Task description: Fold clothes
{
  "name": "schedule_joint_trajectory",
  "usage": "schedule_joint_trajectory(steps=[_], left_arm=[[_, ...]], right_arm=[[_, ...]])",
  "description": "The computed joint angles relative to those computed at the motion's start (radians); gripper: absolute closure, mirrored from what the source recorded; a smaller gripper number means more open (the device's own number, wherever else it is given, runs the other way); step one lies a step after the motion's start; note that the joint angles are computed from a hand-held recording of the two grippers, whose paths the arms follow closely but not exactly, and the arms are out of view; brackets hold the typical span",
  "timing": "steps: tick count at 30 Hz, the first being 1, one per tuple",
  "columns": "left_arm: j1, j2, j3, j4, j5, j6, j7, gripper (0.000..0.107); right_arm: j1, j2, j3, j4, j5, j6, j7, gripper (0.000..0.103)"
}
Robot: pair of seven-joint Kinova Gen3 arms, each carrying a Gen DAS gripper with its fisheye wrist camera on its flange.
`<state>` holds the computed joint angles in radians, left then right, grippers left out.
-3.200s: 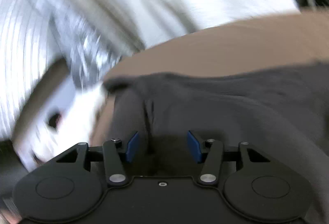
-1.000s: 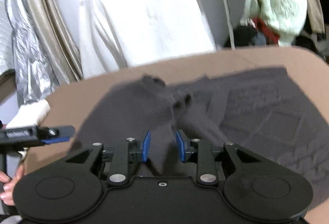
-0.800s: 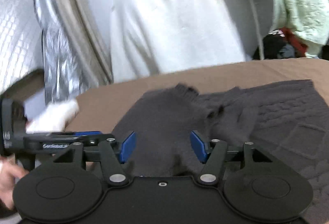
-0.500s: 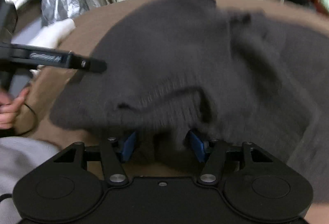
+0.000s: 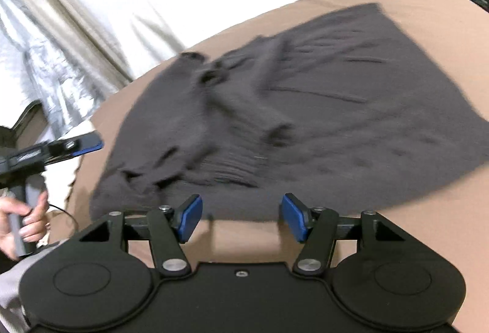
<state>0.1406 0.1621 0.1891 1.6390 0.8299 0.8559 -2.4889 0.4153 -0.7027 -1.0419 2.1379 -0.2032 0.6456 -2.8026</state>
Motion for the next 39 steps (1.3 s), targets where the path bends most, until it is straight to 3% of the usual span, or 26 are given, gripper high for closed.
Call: schedule_joint_trajectory(steps=[5,8,10,13,15,17,18,19,20,21,25,29,31,34,37,39], left_arm=[[0.229,0.030,-0.035,-0.117,-0.203,0.045,0.037,0.027],[0.368,0.085,-0.053,-0.200,-0.325,0.066,0.044,0.027],[0.461,0.139,-0.068,-0.282,-0.407,0.113,0.116,0.027],[0.534,0.230,-0.039,-0.383,-0.496,0.197,0.183,0.024],[0.616,0.279,-0.065,-0.409,-0.566,0.188,0.250,0.024],[0.670,0.286,-0.106,-0.373,-0.584,0.119,0.293,0.027],[0.681,0.285,-0.120,-0.347,-0.569,0.078,0.291,0.042],[0.683,0.285,-0.121,-0.324,-0.561,0.042,0.294,0.068],[0.666,0.280,-0.103,-0.307,-0.558,0.023,0.299,0.077],[0.664,0.270,-0.104,-0.293,-0.554,0.007,0.313,0.093],[0.609,0.215,-0.074,-0.237,-0.492,-0.039,0.301,0.097],[0.524,0.184,-0.010,-0.195,-0.454,-0.091,0.315,0.097],[0.445,0.171,0.067,-0.175,-0.445,-0.107,0.323,0.097],[0.364,0.159,0.112,-0.149,-0.367,-0.115,0.297,0.097],[0.337,0.173,0.088,-0.156,-0.263,-0.077,0.270,0.097],[0.382,0.164,0.008,-0.147,-0.197,-0.067,0.236,0.097]], right_arm=[[-0.065,-0.142,0.125,0.103,-0.035,0.049,-0.081,0.039],[-0.084,-0.237,0.197,0.190,-0.091,0.010,-0.152,0.038],[-0.097,-0.305,0.232,0.249,-0.136,-0.027,-0.200,0.038],[-0.112,-0.394,0.253,0.312,-0.191,-0.055,-0.246,0.035],[-0.098,-0.419,0.256,0.331,-0.202,-0.042,-0.251,0.034],[-0.082,-0.405,0.241,0.352,-0.200,-0.069,-0.268,0.034],[-0.064,-0.389,0.224,0.365,-0.221,-0.107,-0.253,0.033],[-0.041,-0.363,0.208,0.376,-0.237,-0.147,-0.222,0.029],[-0.022,-0.336,0.186,0.383,-0.238,-0.188,-0.196,0.027],[0.001,-0.314,0.159,0.380,-0.236,-0.213,-0.186,0.025],[0.068,-0.326,0.125,0.330,-0.215,-0.169,-0.218,0.023],[0.042,-0.328,0.175,0.282,-0.246,-0.094,-0.263,0.023],[0.001,-0.324,0.183,0.284,-0.275,-0.114,-0.284,0.023],[-0.017,-0.372,0.116,0.330,-0.363,-0.204,-0.355,0.023],[0.011,-0.358,0.070,0.353,-0.388,-0.243,-0.373,0.024],[0.051,-0.287,0.044,0.344,-0.323,-0.315,-0.306,0.024]])
